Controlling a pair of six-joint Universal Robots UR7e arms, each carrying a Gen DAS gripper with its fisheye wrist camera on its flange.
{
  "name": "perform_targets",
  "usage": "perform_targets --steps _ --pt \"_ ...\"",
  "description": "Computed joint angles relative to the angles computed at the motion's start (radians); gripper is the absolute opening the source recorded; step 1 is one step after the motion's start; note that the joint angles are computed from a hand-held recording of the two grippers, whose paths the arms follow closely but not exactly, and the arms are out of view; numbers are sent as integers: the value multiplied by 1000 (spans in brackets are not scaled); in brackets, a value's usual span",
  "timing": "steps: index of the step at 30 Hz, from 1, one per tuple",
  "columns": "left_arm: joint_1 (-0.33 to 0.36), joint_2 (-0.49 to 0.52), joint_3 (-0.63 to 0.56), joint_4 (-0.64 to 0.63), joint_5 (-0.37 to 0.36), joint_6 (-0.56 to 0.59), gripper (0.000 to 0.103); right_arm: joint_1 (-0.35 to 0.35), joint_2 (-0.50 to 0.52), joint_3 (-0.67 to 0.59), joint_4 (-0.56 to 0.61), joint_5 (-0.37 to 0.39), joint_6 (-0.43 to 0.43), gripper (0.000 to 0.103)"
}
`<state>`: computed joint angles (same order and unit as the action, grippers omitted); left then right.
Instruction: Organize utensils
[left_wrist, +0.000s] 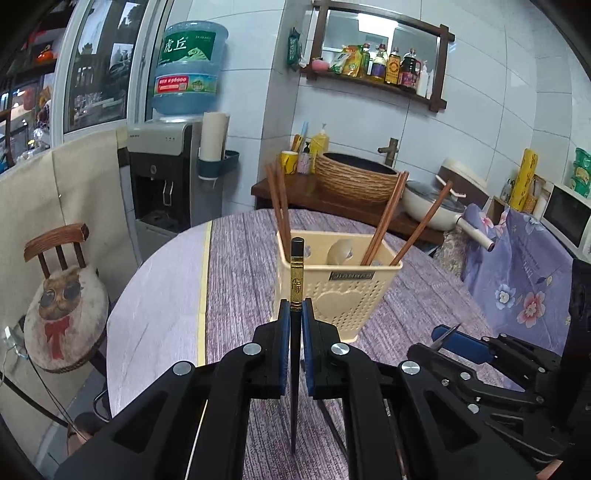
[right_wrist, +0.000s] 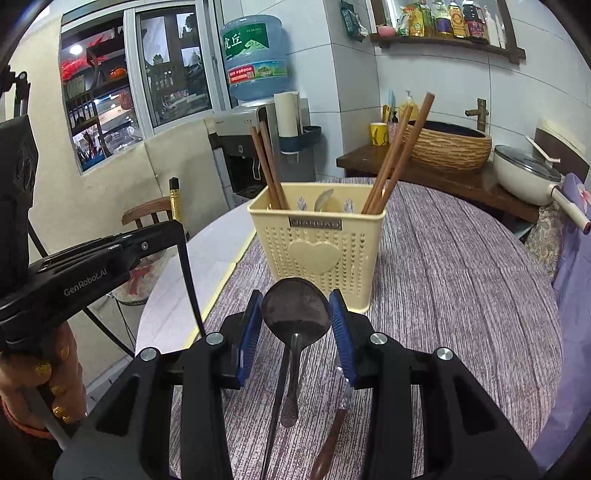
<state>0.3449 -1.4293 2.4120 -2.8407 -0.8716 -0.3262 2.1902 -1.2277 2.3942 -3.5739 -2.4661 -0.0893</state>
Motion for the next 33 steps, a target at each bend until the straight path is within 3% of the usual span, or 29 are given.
perform_targets --steps 10,13,19,26,31,33 --pt "-14 36 -178 -30 -5 118 7 37 -22 -191 -19 -3 -155 38" --pt "-10 65 -246 -58 12 148 5 46 12 -278 -84 -31 -260 38" --pt "-3 143 -335 -132 52 211 1 6 67 -393 -122 -32 -360 38" --pt "65 166 -302 -140 53 197 2 -64 99 -371 -119 -12 -338 38" --pt "163 148 -267 -5 50 146 3 -85 90 -329 -173 34 -327 38" --pt "206 148 -260 49 62 121 10 -79 95 -329 -208 35 -355 38"
